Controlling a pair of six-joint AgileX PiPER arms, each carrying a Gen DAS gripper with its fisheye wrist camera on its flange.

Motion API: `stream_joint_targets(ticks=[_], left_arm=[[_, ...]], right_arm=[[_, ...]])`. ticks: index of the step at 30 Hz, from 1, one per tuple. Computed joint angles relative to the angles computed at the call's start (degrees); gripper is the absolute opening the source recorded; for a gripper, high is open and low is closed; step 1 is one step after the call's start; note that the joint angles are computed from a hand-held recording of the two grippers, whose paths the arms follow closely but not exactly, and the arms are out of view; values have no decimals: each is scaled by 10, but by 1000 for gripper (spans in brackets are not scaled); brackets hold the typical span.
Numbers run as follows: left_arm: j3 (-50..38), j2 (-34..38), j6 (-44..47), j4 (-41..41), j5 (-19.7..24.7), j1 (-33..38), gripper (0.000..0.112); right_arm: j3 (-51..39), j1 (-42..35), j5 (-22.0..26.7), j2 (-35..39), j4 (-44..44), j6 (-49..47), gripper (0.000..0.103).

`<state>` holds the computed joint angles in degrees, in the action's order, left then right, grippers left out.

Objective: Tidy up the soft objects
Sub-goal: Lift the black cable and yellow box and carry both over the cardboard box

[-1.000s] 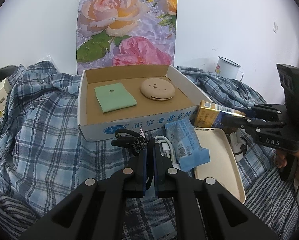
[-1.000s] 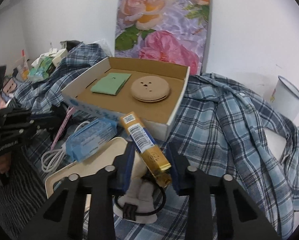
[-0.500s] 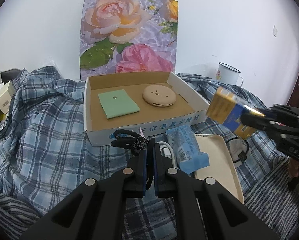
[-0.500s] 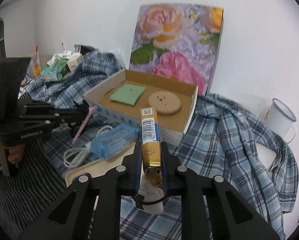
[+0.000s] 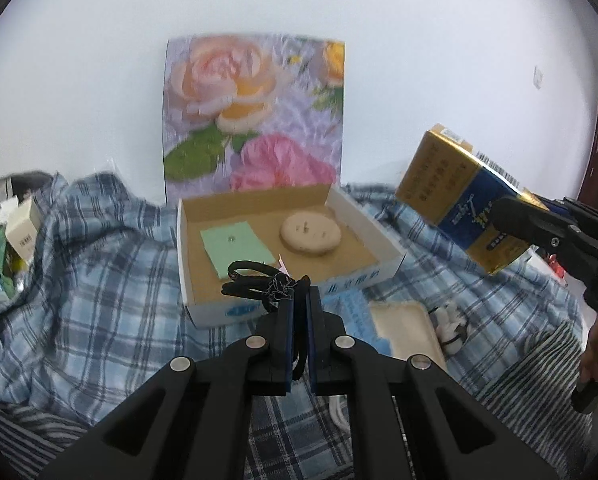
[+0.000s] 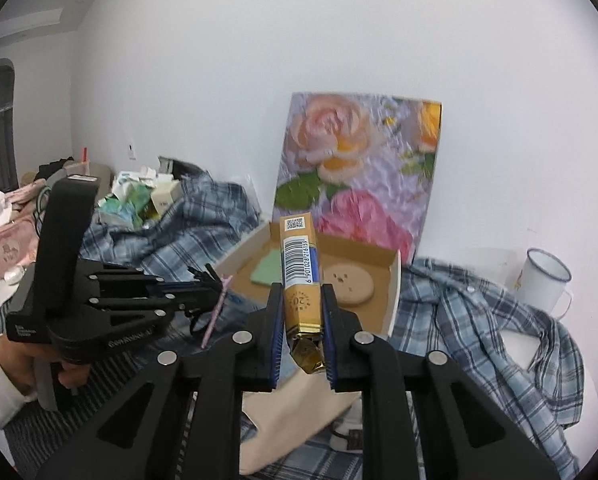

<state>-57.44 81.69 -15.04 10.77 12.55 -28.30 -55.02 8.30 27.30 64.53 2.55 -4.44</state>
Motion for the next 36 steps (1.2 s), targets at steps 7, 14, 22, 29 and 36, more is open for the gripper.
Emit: stream_joint_targets(ticks=[7, 14, 22, 29, 36], left_arm=[[-21, -61, 4, 28, 33, -22, 6], [-47, -116, -76, 116, 70, -51, 6], [-97, -147, -161, 227, 137, -95, 6], [-146, -147, -159, 250, 167, -109, 6], [-205, -121, -183, 301, 187, -130, 6]], right_arm=[[-43, 31, 11, -19, -66, 68, 16], [-81, 57, 23, -34, -119, 119, 16], [-129, 97, 35, -45, -186, 170, 16], [-180, 112, 34, -37, -195, 163, 16], [-233, 93, 19, -13, -153, 110, 16]])
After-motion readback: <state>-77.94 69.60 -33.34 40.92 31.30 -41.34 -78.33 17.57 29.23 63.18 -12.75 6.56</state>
